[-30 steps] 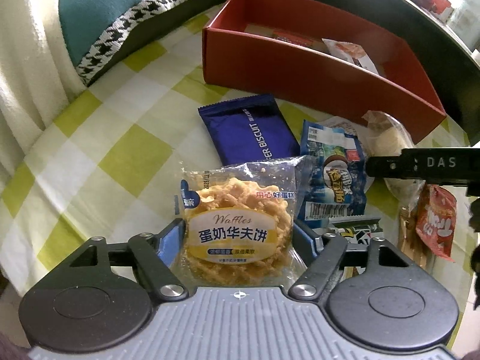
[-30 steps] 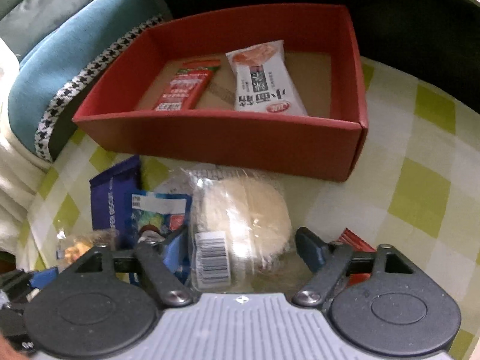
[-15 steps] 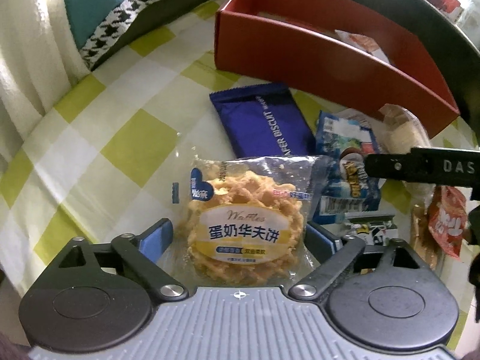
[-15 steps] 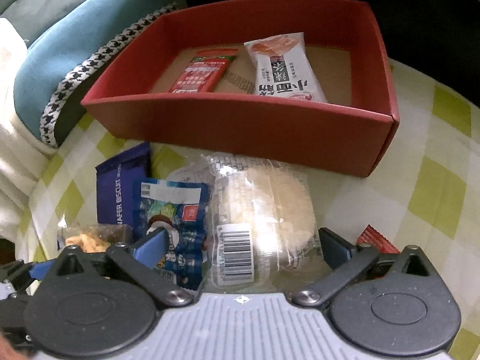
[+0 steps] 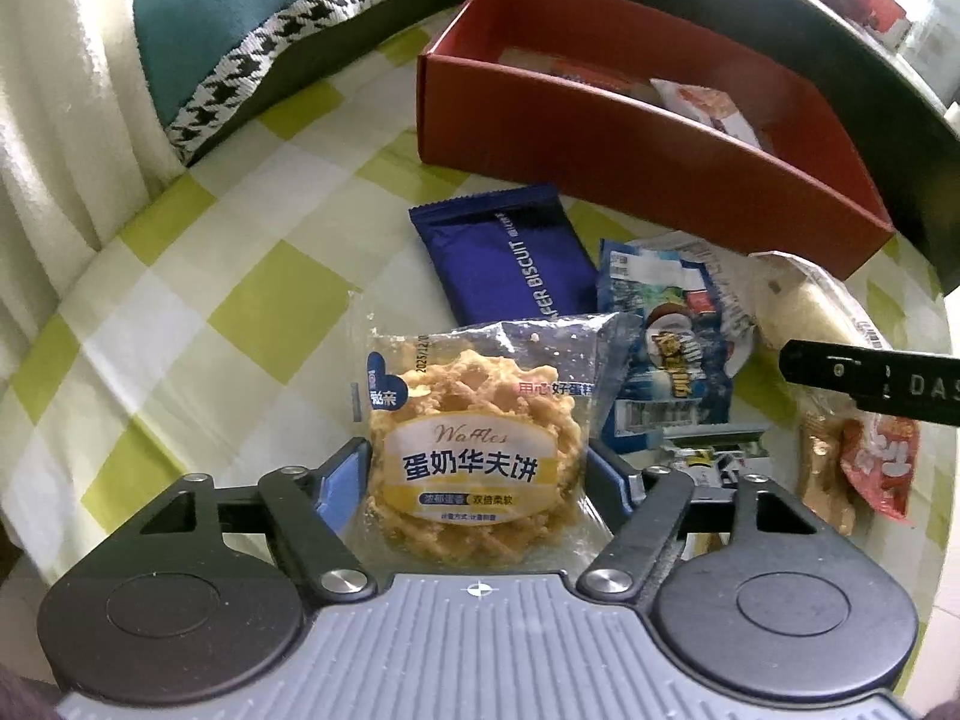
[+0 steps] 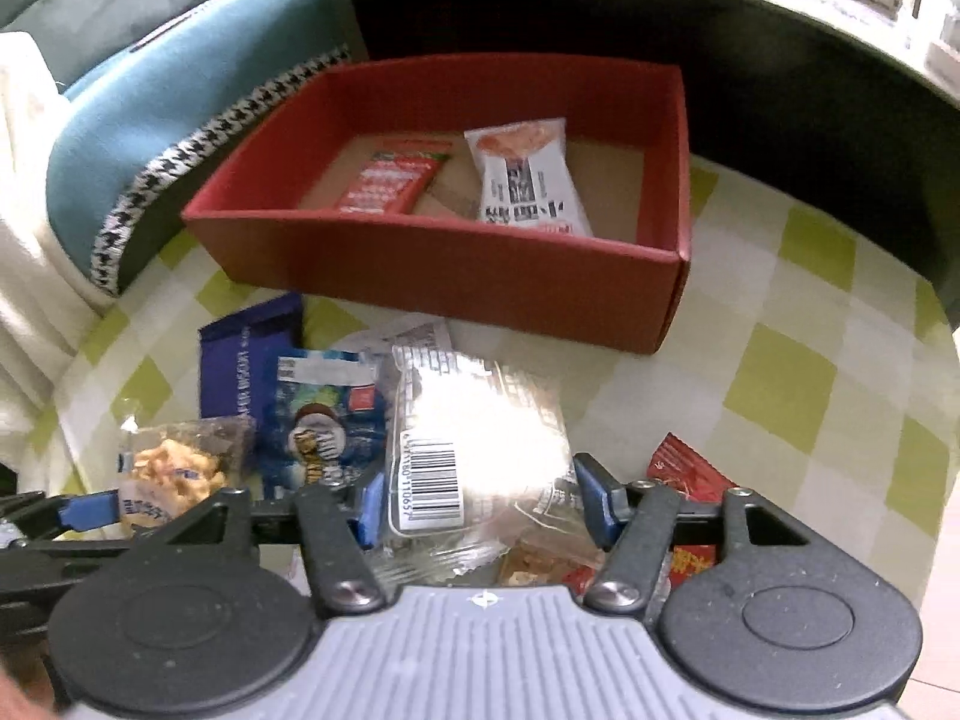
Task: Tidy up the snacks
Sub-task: 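Grasp the waffle cake packet with left tool while right tool grasps the bread bun packet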
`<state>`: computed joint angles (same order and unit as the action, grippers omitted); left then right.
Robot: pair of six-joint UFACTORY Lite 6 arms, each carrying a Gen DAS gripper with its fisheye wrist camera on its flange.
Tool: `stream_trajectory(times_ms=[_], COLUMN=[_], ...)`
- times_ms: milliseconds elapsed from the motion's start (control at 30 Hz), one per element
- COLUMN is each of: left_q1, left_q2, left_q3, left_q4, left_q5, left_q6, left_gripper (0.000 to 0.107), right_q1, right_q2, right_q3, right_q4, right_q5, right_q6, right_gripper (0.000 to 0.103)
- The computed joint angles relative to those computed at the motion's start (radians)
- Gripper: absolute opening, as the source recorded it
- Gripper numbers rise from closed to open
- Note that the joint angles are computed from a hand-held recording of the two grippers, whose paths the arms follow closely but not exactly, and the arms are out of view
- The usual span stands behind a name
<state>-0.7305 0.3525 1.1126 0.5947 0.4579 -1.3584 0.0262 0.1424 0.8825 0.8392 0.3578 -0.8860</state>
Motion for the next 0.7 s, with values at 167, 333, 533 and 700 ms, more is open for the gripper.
stream_trajectory(times_ms=[167,333,533,700], left_q1=[-0.007,0.0,-0.011,-0.009], left_q2=[-0.047,-0.069,-0.059,-0.01], left_q3=[-0.029,-0.035,-0.027,-0.02], left_q4=[0.029,0.03,0.014,0.001], left_q5=[-0.009,-0.017,-0.014,-0.014], left_q6=[-0.028,-0.024,0.013,0.038], left_gripper=[0.08,0.079,0.079,0.08], right_q1=[-0.009,0.002,0.076,0.062], right_q2=[-0.097,-0.178,-0.192,-0.125], right_q3=[-0.086,-0.179,-0.238,-0.199], right_q4=[-0.002,-0.041,-0.131,-0.044], right_q5=[0.003,-0.007,-0.051,-0.036], right_q6=[-0.001,0.026,0.106,0.022], right_gripper=[0.062,0.062,0.062,0.065])
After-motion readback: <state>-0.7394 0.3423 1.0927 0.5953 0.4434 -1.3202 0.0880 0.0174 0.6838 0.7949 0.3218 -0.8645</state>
